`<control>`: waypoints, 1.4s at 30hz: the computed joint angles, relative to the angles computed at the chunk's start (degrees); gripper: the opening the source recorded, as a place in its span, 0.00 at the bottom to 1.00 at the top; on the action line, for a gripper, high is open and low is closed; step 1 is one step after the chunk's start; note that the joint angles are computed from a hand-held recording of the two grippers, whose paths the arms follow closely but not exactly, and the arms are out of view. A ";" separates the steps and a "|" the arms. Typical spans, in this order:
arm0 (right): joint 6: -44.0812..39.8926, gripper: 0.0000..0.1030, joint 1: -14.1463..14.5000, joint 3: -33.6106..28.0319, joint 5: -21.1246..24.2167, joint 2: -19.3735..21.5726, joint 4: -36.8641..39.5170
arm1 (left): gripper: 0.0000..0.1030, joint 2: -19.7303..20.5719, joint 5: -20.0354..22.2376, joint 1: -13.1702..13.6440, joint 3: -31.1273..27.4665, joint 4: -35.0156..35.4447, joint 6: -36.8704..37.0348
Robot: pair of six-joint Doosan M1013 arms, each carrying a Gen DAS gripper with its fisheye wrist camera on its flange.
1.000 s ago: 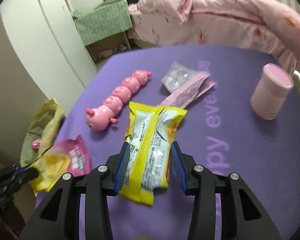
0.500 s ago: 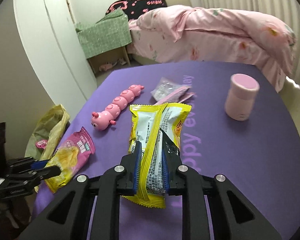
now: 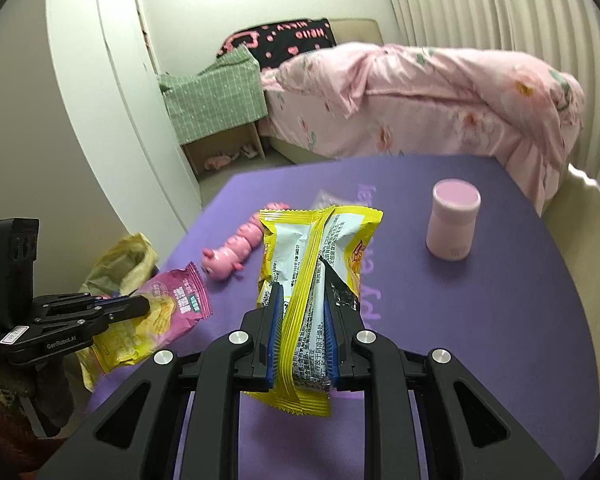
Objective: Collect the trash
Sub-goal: 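Carry both bags to the trash bag and open left tool to drop pink-and-yellow bag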
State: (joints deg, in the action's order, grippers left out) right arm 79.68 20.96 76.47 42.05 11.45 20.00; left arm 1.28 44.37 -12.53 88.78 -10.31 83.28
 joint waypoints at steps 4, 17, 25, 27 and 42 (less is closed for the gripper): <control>-2.20 0.18 0.67 -0.50 -1.29 -0.69 0.74 | 0.06 -2.37 -3.25 -0.08 0.27 3.71 -3.33; -12.51 0.18 4.68 -4.96 -2.52 -0.32 4.21 | 0.06 -8.97 -7.37 1.69 2.37 26.26 -21.23; -13.71 0.18 6.65 -6.89 -1.54 0.69 2.89 | 0.06 -11.05 -4.86 5.93 5.45 30.40 -28.99; -13.46 0.18 7.09 -7.34 -1.00 1.08 2.38 | 0.06 -11.13 -3.88 7.09 6.08 28.35 -28.28; -10.87 0.18 6.80 -8.47 2.82 3.91 1.49 | 0.11 -5.87 1.32 10.82 6.88 18.66 -25.95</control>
